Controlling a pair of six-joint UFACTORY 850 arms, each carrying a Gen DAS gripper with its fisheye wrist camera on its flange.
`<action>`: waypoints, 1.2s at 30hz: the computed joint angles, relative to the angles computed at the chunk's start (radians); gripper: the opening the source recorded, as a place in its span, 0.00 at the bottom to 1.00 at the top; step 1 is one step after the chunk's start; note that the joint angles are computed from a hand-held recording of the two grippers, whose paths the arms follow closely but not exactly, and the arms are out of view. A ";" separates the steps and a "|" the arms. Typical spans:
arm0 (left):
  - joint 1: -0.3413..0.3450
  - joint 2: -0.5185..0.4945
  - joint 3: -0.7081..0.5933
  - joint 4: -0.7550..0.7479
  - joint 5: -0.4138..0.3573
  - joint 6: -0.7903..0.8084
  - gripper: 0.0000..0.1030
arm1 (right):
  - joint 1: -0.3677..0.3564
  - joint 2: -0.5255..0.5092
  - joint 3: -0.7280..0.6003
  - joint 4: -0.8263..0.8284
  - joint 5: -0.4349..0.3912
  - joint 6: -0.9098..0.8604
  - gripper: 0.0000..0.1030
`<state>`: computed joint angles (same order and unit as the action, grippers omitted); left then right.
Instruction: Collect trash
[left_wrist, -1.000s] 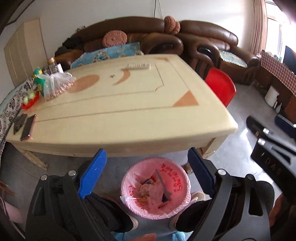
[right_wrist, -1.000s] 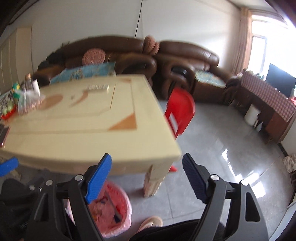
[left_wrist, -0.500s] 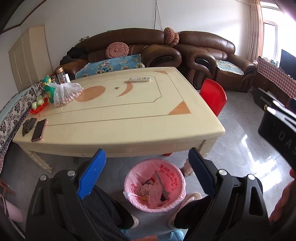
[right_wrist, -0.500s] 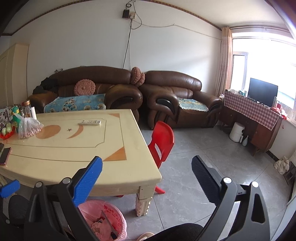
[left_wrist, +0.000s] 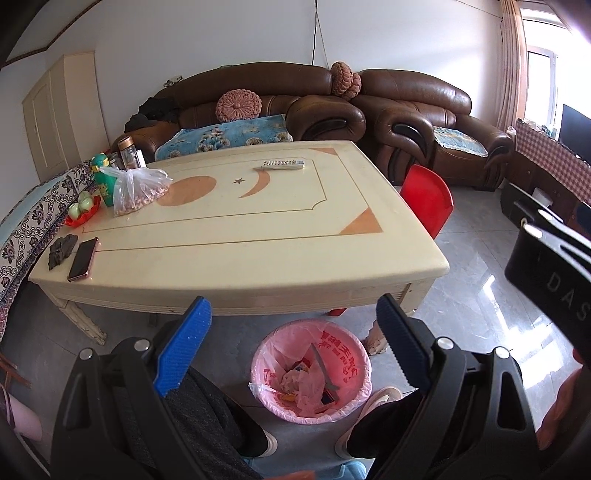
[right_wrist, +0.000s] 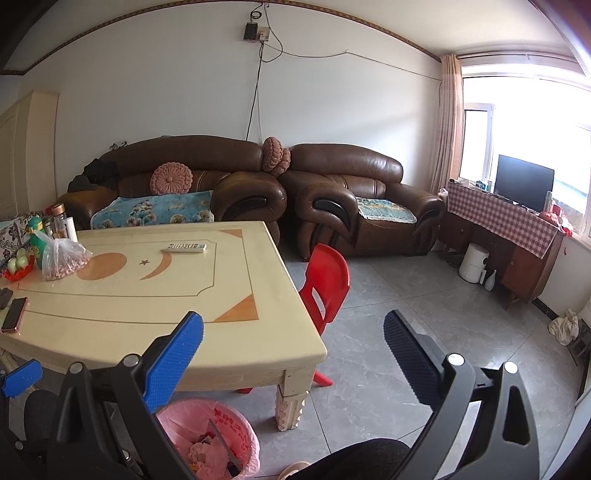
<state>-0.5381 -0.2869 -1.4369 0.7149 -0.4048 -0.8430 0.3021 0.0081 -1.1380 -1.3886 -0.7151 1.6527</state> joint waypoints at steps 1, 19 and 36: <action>-0.001 0.000 0.000 0.001 0.000 -0.001 0.86 | 0.002 0.001 0.001 0.003 0.000 -0.004 0.93; -0.001 0.013 0.015 0.070 0.001 -0.082 0.86 | 0.018 -0.004 -0.007 0.035 0.012 -0.050 0.93; 0.000 0.011 0.011 0.059 -0.002 -0.074 0.86 | 0.014 -0.003 0.002 0.024 0.011 -0.044 0.93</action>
